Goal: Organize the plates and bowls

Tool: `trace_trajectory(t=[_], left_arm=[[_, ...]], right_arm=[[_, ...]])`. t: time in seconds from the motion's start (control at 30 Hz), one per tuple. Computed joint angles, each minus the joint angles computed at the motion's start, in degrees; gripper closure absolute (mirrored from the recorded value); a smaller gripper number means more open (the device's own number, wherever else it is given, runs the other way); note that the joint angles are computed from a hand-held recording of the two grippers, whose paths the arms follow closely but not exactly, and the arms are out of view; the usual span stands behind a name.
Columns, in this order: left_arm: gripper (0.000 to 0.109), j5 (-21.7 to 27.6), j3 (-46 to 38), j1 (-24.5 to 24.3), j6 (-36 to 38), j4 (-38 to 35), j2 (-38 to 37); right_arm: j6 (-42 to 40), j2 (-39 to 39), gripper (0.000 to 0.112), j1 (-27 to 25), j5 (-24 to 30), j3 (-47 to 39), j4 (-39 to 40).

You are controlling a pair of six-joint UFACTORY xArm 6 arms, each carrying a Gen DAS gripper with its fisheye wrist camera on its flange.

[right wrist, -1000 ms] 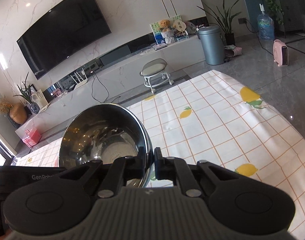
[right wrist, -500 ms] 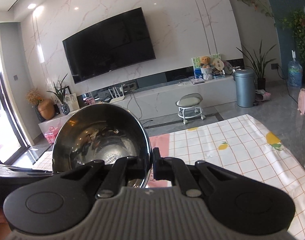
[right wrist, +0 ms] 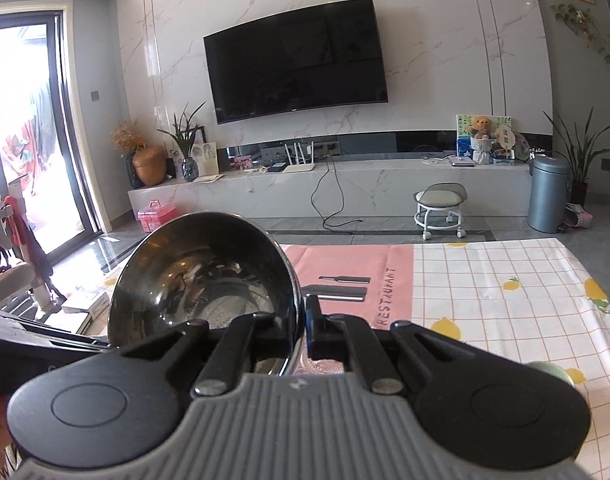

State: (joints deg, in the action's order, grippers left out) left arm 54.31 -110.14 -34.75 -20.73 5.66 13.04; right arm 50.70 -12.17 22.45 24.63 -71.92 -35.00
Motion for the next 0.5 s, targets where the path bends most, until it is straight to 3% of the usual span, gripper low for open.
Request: trace_trajectory(t=[0.3, 0.5], left_arm=[[0.091, -0.71, 10.78, 3.85, -0.30, -3.28, -6.33], [0.089, 1.49, 12.52, 4.96, 7.78, -6.31, -6.75]], right_arm=[[-6.38, 3.93, 0.109, 3.91, 3.08, -1.73, 9.19], [-6.44, 5.74, 0.109, 6.19, 5.92, -2.97, 10.49]])
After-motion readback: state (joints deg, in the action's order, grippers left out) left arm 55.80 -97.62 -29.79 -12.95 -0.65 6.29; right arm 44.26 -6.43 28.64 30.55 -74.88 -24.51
